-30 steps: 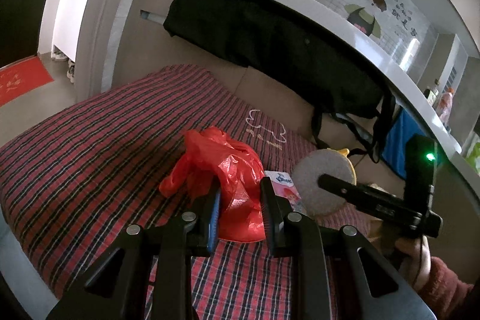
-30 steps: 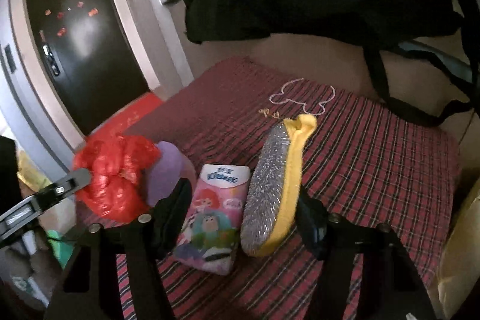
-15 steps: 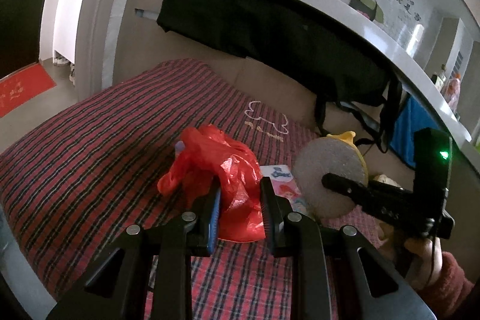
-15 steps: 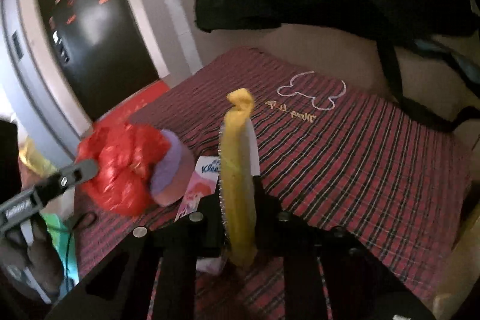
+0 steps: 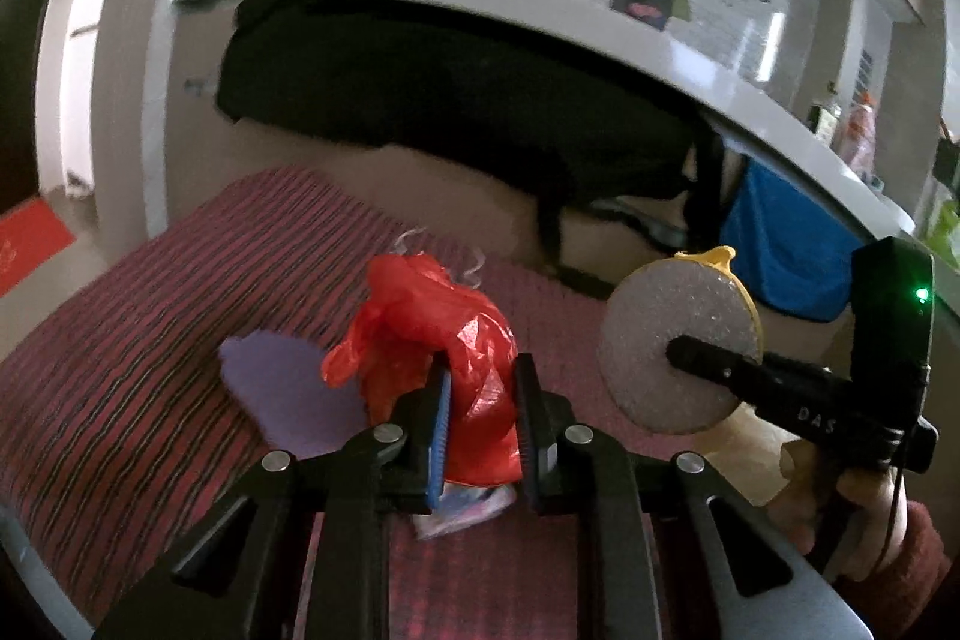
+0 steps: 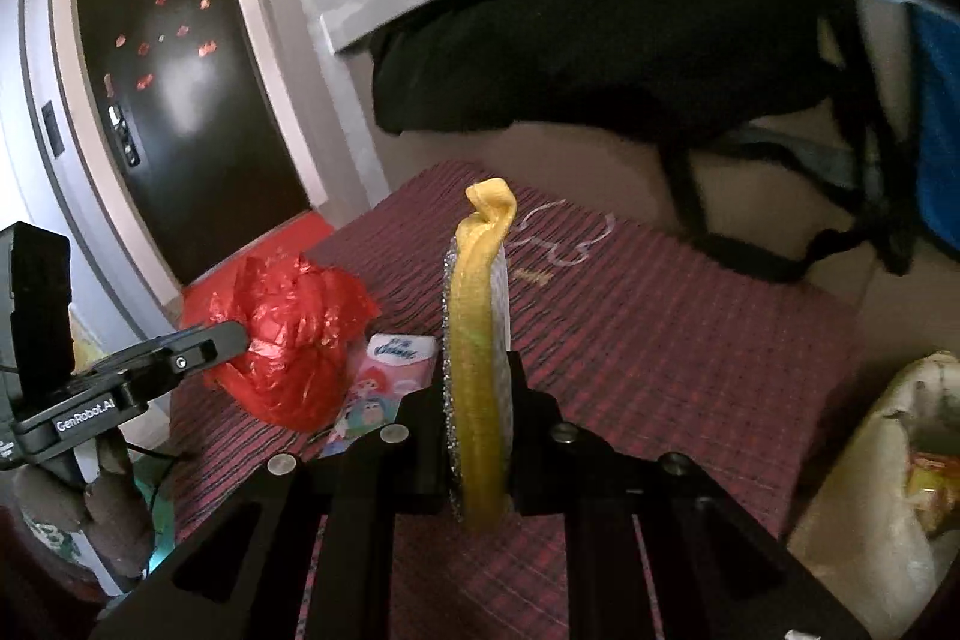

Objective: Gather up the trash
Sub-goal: 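Carry the red plastic bag and silver sponge toward the bin bag with both tools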

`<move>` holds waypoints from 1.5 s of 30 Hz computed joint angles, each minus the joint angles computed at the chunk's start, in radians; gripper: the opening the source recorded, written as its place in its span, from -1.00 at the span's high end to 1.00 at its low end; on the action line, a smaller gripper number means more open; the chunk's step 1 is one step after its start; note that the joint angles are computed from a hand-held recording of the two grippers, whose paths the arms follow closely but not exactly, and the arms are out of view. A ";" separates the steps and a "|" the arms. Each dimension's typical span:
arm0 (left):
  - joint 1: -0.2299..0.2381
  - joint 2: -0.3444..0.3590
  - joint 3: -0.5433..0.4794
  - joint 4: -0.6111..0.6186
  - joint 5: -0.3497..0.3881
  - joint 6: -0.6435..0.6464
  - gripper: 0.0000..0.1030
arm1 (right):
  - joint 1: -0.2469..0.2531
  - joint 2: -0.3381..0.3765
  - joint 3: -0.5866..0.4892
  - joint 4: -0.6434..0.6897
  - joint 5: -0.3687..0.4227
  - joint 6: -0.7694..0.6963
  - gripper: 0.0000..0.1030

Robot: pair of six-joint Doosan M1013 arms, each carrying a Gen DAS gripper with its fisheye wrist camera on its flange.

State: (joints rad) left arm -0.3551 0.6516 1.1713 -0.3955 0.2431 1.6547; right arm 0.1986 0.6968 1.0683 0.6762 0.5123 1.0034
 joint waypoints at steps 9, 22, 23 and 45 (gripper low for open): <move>-0.080 0.027 -0.097 0.241 -0.048 -0.158 0.62 | -0.049 -0.104 0.140 0.112 -0.155 -0.143 0.75; -0.180 0.134 -0.297 0.223 0.012 -0.047 0.62 | -0.163 -0.199 0.282 0.221 -0.290 -0.229 0.75; -0.185 0.147 -0.319 0.192 0.025 -0.012 0.62 | -0.165 -0.201 0.289 0.204 -0.299 -0.211 0.75; -0.219 0.346 -0.662 -0.068 0.300 0.201 0.62 | -0.240 -0.225 0.361 0.064 -0.376 -0.008 0.75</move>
State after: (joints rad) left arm -0.5736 0.9978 0.5097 -0.4633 0.5433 1.8557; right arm -0.0416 0.4719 1.4291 0.7405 0.1365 0.9953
